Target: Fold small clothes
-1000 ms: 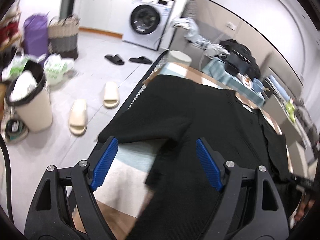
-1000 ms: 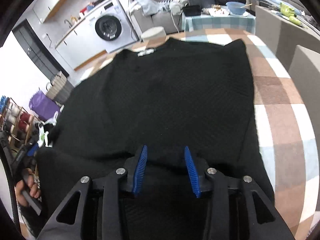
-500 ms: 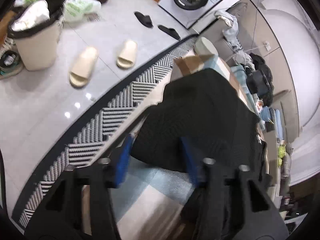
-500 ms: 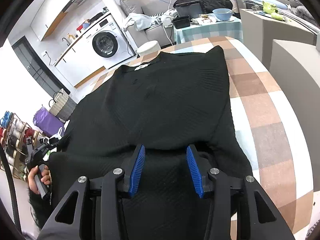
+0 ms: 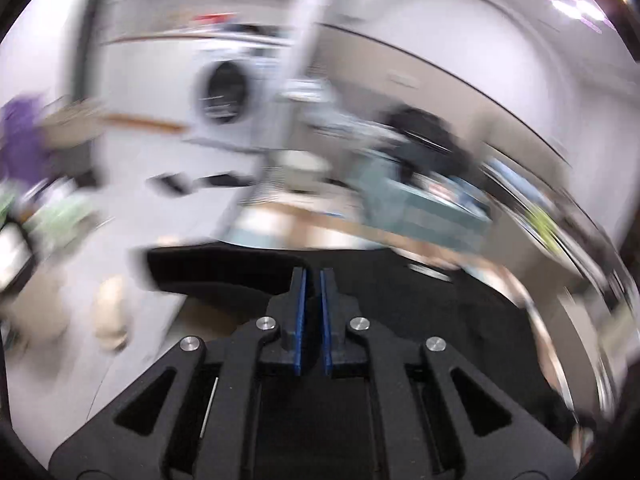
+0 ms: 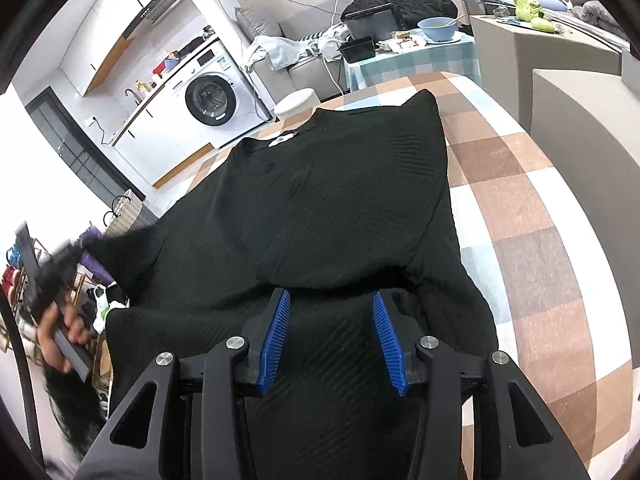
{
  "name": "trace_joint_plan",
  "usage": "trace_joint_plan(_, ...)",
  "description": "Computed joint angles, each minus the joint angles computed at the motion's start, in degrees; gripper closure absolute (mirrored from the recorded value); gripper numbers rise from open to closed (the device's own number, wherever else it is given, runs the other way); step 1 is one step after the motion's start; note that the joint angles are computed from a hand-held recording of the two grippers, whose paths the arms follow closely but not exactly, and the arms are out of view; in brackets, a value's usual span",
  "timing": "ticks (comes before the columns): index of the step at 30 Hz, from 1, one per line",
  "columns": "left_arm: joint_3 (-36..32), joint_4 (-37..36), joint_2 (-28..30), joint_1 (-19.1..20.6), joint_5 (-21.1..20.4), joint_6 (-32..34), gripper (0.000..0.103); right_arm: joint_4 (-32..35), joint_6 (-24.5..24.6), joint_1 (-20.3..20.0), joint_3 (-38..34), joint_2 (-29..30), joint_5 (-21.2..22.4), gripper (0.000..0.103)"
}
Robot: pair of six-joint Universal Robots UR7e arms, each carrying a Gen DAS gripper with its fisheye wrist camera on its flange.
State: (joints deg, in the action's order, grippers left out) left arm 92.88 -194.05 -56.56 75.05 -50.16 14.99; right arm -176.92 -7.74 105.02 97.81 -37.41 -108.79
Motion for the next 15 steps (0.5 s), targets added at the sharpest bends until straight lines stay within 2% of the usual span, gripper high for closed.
trace_joint_plan(1, -0.6, 3.1, 0.4, -0.3, -2.9, -0.2, 0.096, 0.1, -0.1, 0.0, 0.1, -0.1, 0.0, 0.059)
trace_joint_plan(2, -0.9, 8.5, 0.6, -0.2, -7.4, -1.5, 0.086, -0.1, 0.0, 0.0, 0.3, -0.3, 0.1, 0.059)
trace_joint_plan(3, -1.1, 12.8, 0.6, -0.2, -9.8, -2.8, 0.076, -0.3, 0.0, -0.1, 0.6, -0.5, 0.2, 0.059)
trace_joint_plan(4, -1.1, 15.2, 1.2, -0.4, -10.2, -3.5, 0.048, -0.5, 0.1, -0.2, 0.8, -0.8, 0.1, 0.059)
trace_joint_plan(5, -0.8, 15.3, 1.6, -0.9, -8.3, -3.6, 0.032, -0.7, 0.2, -0.2, 1.1, -1.0, 0.0, 0.058)
trace_joint_plan(7, 0.8, 11.8, 1.8, -1.1, -6.2, -3.0, 0.03, -1.5, 0.0, -0.3, 1.7, -1.5, -0.3, 0.057)
trace_joint_plan(9, 1.1, 13.6, 1.2, -0.6, -5.2, -5.1, 0.03, -2.8, 0.2, -0.6, 2.5, -1.9, -0.4, 0.055)
trace_joint_plan(13, 2.9, 12.2, -0.3, 0.4, -2.6, -8.1, 0.03, -2.9, 0.5, -1.0, 2.5, -2.0, -0.6, 0.055)
trace_joint_plan(15, 5.6, 8.7, -1.7, 1.1, -1.3, -7.1, 0.03, -2.7, 0.4, -1.1, 2.3, -1.9, -0.7, 0.055)
